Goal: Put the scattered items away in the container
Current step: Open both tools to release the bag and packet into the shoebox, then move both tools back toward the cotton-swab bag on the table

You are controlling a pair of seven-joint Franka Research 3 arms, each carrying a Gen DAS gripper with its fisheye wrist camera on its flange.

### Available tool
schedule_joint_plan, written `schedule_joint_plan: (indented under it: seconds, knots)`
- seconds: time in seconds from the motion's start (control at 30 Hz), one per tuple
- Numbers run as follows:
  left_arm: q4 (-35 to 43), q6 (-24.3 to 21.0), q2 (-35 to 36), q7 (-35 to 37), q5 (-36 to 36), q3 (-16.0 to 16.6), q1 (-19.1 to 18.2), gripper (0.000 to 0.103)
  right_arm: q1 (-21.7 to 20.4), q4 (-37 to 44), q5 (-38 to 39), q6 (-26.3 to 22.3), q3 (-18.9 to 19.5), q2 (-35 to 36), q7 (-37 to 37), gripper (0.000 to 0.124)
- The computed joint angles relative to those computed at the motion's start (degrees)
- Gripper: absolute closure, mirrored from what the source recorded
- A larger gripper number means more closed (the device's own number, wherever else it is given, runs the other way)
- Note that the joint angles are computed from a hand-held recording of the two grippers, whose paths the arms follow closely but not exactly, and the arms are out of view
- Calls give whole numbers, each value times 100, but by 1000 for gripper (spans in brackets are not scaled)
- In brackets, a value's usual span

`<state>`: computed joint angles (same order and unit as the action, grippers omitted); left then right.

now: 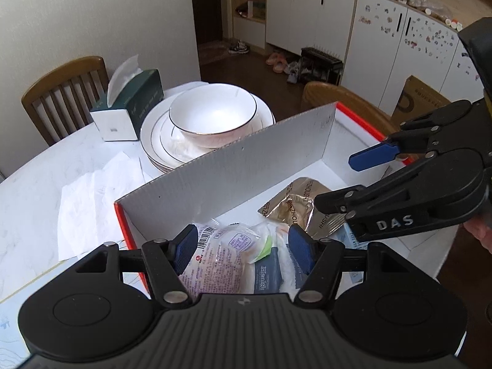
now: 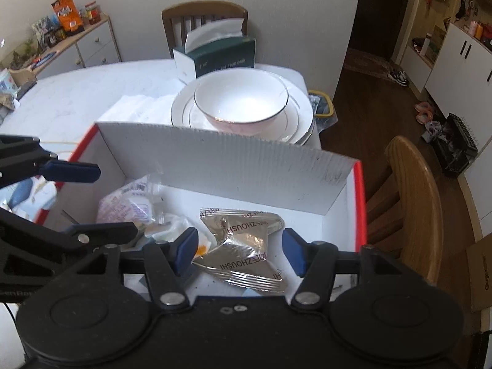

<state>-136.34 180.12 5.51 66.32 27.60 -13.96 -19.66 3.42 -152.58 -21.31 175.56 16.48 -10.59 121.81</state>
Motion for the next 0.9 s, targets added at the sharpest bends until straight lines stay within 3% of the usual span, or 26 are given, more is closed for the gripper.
schedule_joint_plan:
  seconds: [0.17,0.27,0.33,0.4,0.47,0.5,0.6,0.67,0.8,0.9]
  knots:
    - [-253,256,-281,-526,336,182,-75,39,206,-236,447,197,-70,-369,-314,62]
    - [-418,399,-491,-903,654,185,19,39,421,-360,851,292,-158,-560,-586,61]
    - [-572,475,-662,-842,502,121,97,39,531,-422,1084,352,-173,-661,-713,61]
    - [-725,550,-859,-922,538,-38,309,39,589,-496,1273,431,-138,-765,-812,60]
    - [-861,634,-1065,-1209,773,-518,882,39,596,-554,1430,502,-34,-864,-877,57]
    - [-953,694,-1170,-1200,720,-527,915,39,554,-588,1498,544,67,-918,-878,54]
    - [-1251,835,-1457,-985,445,30,405,39,344,-651,1674,598,472,-1082,-855,51]
    - [-1438,910,-1675,-879,313,-168,639,39,167,-672,1742,555,793,-1208,-859,49]
    - [-1804,1074,-2007,-689,80,225,347,25,-129,-694,1821,540,1345,-1403,-675,42]
    - [-2029,1203,-2193,-519,-9,323,326,25,-156,-706,1933,568,1548,-1487,-472,39]
